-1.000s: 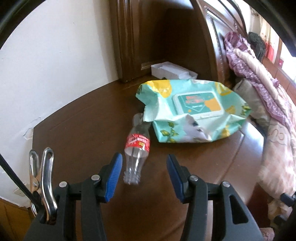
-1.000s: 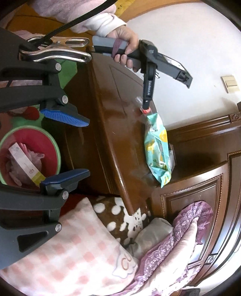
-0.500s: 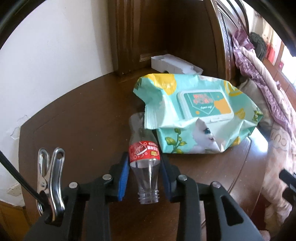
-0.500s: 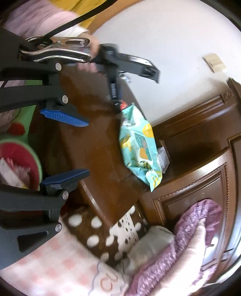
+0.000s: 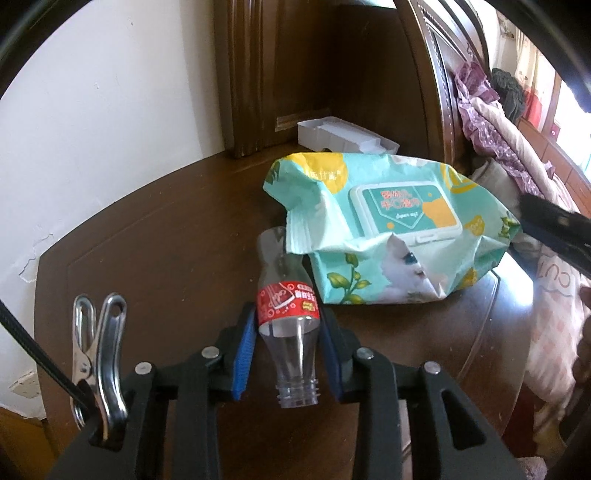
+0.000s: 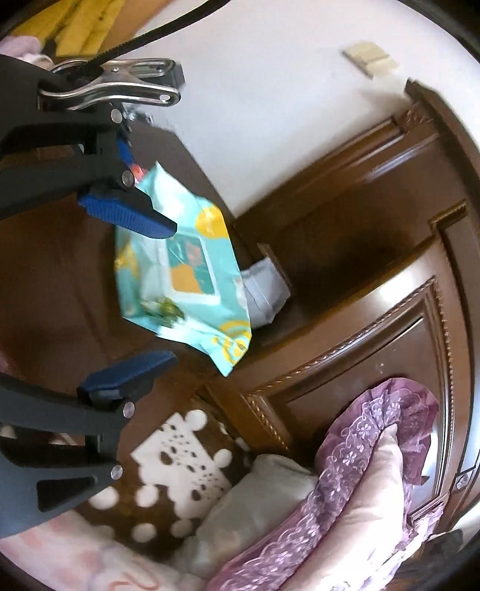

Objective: Collect trash
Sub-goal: 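Grasp the clear red-label bottle with the left gripper while the right gripper grasps the teal wipes pack, then carry the bottle and wipes pack down over the red bin with both grippers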

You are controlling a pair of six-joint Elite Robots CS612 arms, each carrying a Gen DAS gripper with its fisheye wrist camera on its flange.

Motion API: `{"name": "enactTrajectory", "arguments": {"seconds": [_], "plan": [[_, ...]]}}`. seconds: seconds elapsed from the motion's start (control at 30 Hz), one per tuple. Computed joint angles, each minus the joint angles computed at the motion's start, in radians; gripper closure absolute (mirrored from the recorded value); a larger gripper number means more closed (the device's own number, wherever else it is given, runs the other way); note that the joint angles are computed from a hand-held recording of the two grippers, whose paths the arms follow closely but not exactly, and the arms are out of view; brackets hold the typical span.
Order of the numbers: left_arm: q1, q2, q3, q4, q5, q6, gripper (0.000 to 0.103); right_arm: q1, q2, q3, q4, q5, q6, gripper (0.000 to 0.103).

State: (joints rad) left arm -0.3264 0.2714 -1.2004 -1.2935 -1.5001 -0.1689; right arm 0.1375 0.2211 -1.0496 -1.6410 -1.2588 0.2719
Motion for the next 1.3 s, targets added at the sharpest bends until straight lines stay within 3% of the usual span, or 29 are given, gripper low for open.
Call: {"name": "enactTrajectory", "arguments": {"seconds": [0.1,0.27,0.33,0.37,0.43,0.53,0.7,0.87,1.3], "plan": [[-0.002,-0.001,0.003,-0.002,0.006,-0.003,0.07,0.005,-0.02,0.057,0.011,-0.03,0.007,0.038],[-0.002,0.001,0.001,-0.004,0.007,-0.006,0.069,0.0,-0.02,0.091,0.041,-0.011,0.06,0.039],[-0.003,0.002,-0.003,0.0,0.016,-0.017,0.07,0.001,-0.006,0.071,0.029,-0.04,0.066,0.055],[-0.004,0.004,-0.007,-0.001,0.021,-0.023,0.07,-0.002,0.002,0.061,0.027,-0.029,0.072,0.059],[-0.004,0.006,-0.014,0.003,0.021,-0.029,0.071,-0.011,0.013,0.044,0.031,0.013,0.094,0.078],[-0.004,0.013,-0.032,0.012,0.017,-0.04,0.071,-0.025,0.038,0.002,0.033,0.072,0.149,0.085],[-0.003,0.03,-0.088,0.033,-0.011,-0.058,0.071,-0.046,0.102,-0.112,0.012,0.132,0.196,0.087],[-0.005,0.049,-0.159,0.038,-0.028,-0.076,0.071,-0.062,0.146,-0.209,0.029,0.137,0.23,0.087],[-0.022,0.08,-0.284,0.083,-0.072,-0.125,0.071,-0.072,0.196,-0.388,0.122,0.062,0.142,0.087]]}}
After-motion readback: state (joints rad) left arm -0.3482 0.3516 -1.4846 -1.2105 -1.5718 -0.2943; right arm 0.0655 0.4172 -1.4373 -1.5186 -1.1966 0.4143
